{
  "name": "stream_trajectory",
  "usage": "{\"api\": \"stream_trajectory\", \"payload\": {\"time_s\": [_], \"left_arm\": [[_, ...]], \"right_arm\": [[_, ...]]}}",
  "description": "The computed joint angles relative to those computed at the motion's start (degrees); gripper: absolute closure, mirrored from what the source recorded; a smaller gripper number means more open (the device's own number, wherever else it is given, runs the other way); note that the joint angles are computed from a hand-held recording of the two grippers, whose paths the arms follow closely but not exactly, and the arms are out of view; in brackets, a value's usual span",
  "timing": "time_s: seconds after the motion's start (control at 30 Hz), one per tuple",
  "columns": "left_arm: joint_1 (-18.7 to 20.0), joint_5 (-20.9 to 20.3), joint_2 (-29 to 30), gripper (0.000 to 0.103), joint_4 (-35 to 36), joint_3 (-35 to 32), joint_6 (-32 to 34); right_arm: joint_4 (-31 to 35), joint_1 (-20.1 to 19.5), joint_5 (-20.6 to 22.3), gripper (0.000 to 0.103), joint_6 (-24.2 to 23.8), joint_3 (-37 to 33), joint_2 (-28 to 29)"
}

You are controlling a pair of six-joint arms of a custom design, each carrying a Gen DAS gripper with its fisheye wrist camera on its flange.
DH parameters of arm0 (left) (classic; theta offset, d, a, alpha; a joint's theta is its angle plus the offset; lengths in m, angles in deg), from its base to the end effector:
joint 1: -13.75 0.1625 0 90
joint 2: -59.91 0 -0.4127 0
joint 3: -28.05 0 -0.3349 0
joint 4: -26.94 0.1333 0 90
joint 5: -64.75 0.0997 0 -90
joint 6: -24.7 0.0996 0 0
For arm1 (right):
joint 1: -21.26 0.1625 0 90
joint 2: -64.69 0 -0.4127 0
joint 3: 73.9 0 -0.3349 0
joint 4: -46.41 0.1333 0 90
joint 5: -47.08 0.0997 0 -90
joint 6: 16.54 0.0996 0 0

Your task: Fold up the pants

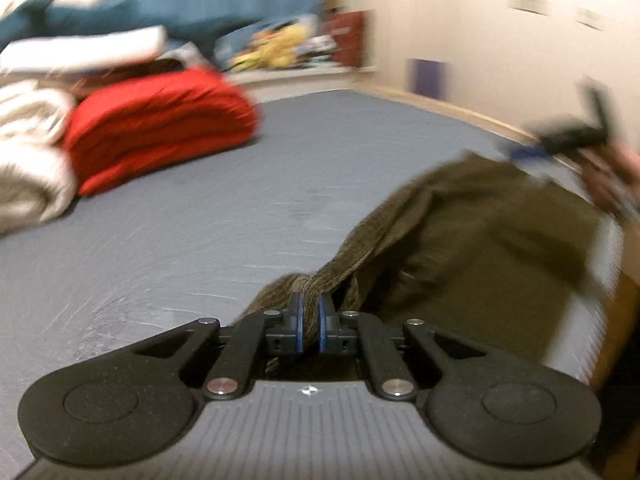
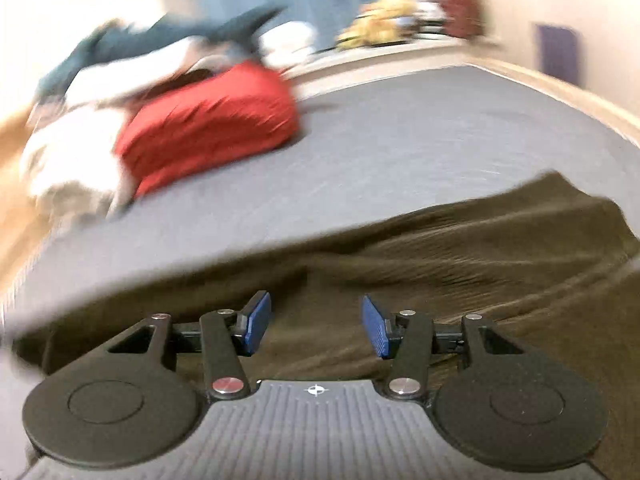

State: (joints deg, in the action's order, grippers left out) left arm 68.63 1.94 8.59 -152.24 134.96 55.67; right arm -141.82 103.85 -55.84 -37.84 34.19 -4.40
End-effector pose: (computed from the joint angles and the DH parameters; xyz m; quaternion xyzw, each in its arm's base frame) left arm -0.1870 -0.5767 0.1897 0.4505 0.8170 -0.2888 0.2147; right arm 0.0402 -0.5518 0.3733 0.0493 -0.8642 0.4515 0.2165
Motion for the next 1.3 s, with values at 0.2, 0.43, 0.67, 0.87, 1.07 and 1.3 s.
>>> {"api": "stream_trajectory", "payload": {"time_s": [0.2, 0.43, 0.67, 0.87, 1.07, 1.3], "left_arm": [[1.1, 2.1, -2.5, 0.095, 10.5, 6.6, -1.5], [1.9, -5.0, -0.4, 0.074, 3.8, 4.1, -3.9], [0.4, -3.7, 4.7, 0.068, 12.2, 0.7, 2.9], [-0.1, 1.3, 7.0, 0.037, 13.9, 1.6, 7.5], [0.1, 4.0, 7.9, 0.066, 12.5, 1.3, 8.7], [1.0, 2.5, 7.7, 0.083, 16.2, -0.6, 8.5]], "right_arm": [[1.1, -9.5, 5.6, 0.048, 11.9, -3.8, -3.1], [5.2, -14.4, 7.9, 0.047, 19.5, -5.6, -1.8], [4.6, -13.7, 11.8, 0.047, 15.8, -7.8, 1.1], [5.6, -12.3, 11.7, 0.048, 15.0, -11.0, 4.0], [7.5, -11.4, 11.3, 0.048, 19.3, -15.6, 8.3], [13.5, -9.9, 9.9, 0.049, 19.6, -22.9, 13.9]]}}
